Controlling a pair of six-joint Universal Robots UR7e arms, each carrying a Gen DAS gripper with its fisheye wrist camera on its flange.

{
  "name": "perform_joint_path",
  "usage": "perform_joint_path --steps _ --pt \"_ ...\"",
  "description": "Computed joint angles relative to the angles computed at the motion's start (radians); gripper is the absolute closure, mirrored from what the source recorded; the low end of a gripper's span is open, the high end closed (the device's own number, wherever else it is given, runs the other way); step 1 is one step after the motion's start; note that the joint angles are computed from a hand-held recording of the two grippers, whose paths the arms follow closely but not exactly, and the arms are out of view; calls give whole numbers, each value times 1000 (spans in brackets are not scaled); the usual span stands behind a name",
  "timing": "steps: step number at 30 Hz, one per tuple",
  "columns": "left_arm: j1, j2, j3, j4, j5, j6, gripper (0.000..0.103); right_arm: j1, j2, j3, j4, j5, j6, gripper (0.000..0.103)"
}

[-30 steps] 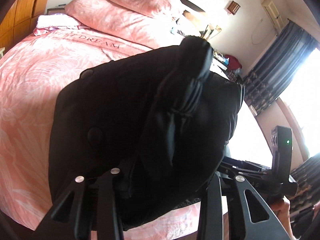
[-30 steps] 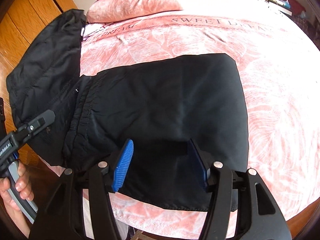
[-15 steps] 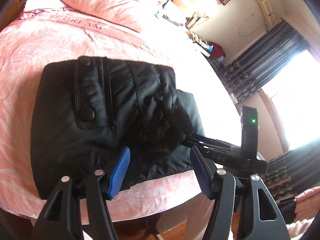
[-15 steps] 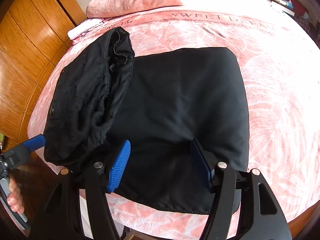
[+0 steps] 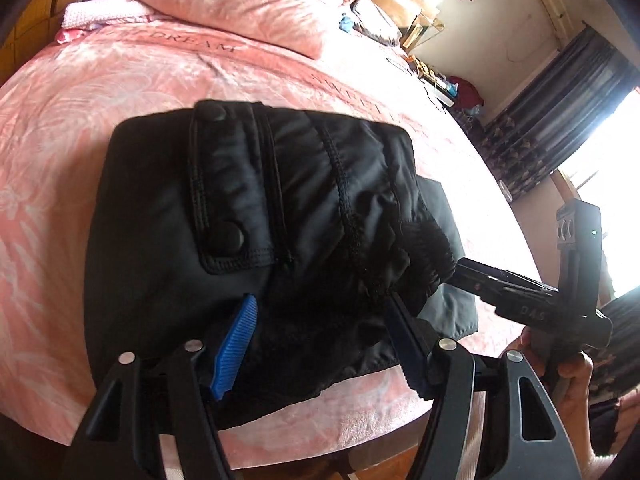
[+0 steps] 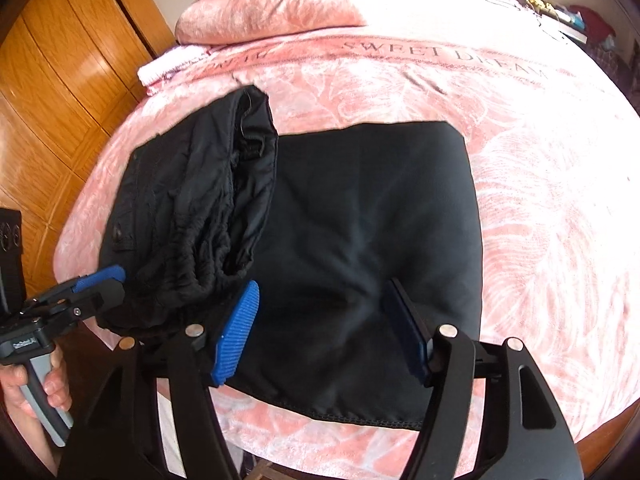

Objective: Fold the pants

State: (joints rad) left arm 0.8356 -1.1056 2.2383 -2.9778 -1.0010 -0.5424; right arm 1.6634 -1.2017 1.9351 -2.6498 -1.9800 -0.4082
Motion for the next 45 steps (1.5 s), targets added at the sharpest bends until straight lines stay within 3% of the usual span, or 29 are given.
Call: perform_joint_path --steps 4,9,11,15,22,23,24,25,30,38,45 --pt "-11 -66 40 -4 103 -46 27 -11 -17 -45 109 140 28 34" --pt "-5 -146 71 141 226 -182 22 40 56 -85 105 65 -5 29" --pt "12 -151 66 178 249 -210 21 42 76 -98 124 71 4 29" --pt "48 -169 70 213 203 -227 9 38 123 -133 169 94 42 24" --pt "120 -134 73 113 80 -232 4 7 147 -155 234 149 43 20" --pt "126 -129 74 101 64 -230 4 8 155 -156 228 146 42 24" --pt "132 -123 74 90 49 -226 4 8 159 -155 229 149 39 39" --pt "135 -118 75 78 38 -221 4 4 162 -160 244 168 37 47" --pt "138 -120 89 55 23 -228 4 -4 140 -139 225 206 36 75" --pt "118 -149 122 23 51 -276 4 34 75 -112 190 284 -3 82" --pt "79 -168 125 25 84 -273 4 79 9 -123 202 268 -32 82"
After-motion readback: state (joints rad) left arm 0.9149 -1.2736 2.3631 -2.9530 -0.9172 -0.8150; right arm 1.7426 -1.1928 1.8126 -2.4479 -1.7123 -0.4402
